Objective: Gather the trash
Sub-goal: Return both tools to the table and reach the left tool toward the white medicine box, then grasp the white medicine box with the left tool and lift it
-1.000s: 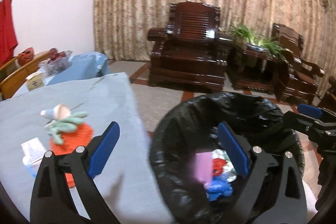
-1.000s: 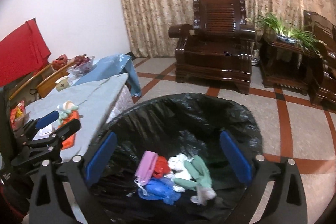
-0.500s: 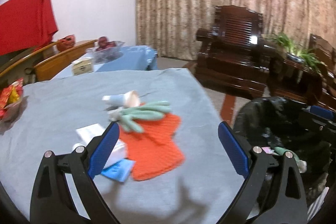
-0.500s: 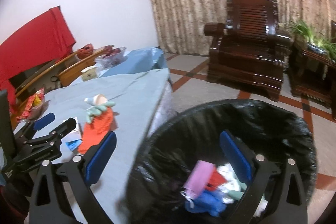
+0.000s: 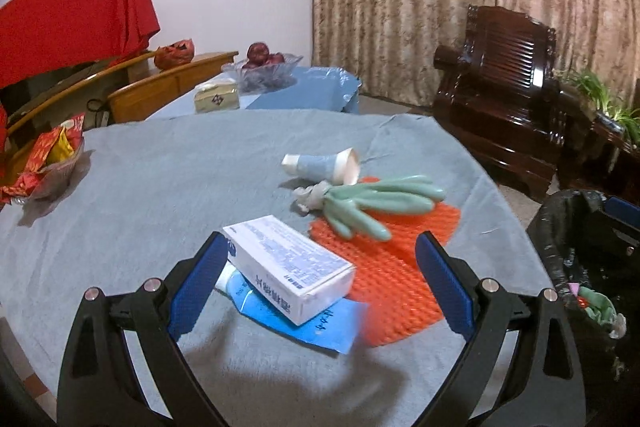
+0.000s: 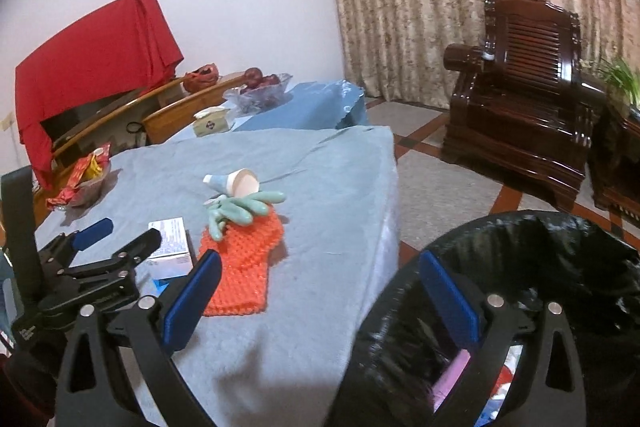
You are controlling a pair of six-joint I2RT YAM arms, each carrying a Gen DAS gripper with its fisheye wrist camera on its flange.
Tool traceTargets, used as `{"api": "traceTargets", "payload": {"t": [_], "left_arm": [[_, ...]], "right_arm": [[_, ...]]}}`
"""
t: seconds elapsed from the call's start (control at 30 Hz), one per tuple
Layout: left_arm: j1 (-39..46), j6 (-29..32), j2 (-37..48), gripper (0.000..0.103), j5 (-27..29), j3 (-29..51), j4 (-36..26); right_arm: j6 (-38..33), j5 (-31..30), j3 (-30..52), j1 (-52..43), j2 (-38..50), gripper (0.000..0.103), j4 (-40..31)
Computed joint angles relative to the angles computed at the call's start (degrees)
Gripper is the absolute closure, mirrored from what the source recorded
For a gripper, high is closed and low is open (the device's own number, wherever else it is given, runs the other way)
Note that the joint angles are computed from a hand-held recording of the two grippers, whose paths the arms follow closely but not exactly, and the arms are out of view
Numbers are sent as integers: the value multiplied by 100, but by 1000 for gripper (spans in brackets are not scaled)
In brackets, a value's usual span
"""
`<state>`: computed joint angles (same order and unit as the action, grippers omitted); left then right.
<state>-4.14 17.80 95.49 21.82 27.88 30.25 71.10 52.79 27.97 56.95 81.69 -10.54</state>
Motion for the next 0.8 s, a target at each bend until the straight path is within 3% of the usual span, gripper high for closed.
{"api": "traceTargets", "payload": {"t": [0.27, 0.57, 0.8], "left_arm": [[-221, -158, 872, 11, -393, 505, 60], [-290, -159, 1492, 11, -747, 980, -111], [25, -28, 1591, 11, -622, 1118, -266]], "right_arm": [[-771, -393, -20, -492, 384, 6, 945], [-1252, -648, 36, -819, 579, 6, 1413], [-1558, -812, 238, -948, 805, 6, 1664]]}}
